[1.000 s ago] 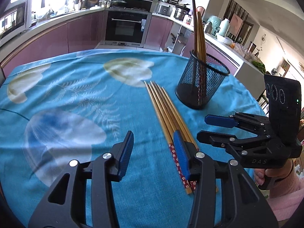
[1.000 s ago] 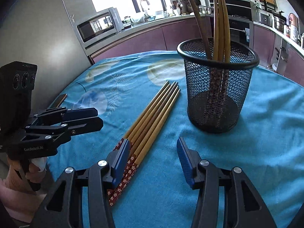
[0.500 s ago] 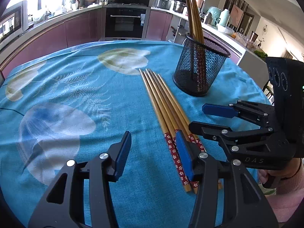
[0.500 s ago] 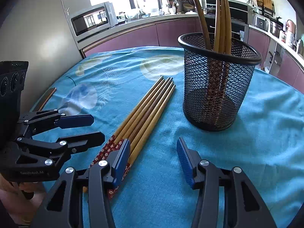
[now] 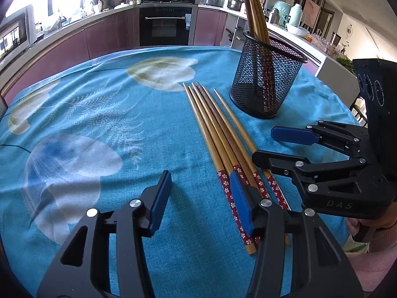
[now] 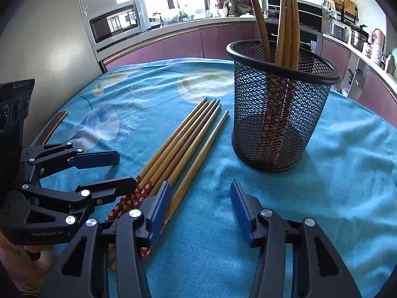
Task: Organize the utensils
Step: 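Move the right gripper back over the chopstick row on the cloth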
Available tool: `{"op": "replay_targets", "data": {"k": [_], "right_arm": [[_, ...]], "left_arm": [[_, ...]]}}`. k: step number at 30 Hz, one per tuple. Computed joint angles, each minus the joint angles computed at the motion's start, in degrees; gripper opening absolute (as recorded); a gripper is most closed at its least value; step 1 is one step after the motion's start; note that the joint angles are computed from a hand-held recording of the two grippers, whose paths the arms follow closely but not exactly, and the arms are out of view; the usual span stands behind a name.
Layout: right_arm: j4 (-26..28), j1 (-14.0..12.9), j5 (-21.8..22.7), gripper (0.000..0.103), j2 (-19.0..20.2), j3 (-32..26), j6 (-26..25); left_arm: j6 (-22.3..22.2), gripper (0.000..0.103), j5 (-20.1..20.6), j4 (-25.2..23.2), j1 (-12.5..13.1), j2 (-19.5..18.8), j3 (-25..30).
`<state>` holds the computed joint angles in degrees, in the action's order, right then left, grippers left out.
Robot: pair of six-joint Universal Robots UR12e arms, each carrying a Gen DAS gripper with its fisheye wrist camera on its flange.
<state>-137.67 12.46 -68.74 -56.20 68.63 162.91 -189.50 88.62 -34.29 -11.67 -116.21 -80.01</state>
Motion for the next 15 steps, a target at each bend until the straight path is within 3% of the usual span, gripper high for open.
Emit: {"op": "replay_targets", "data": {"k": [11, 15], "right_arm": [[-0.3, 0.0, -0.7, 0.045, -0.3, 0.4, -0.5], [-0.5, 0.3, -1.5, 0.044, -0.1, 0.2, -0.7]], "left_arm": [[1.3, 0.045, 0.8, 0.3, -0.1, -0.1, -0.2], [2.0, 0.044, 3.4, 0.1, -0.8, -0.6, 0.4]]}}
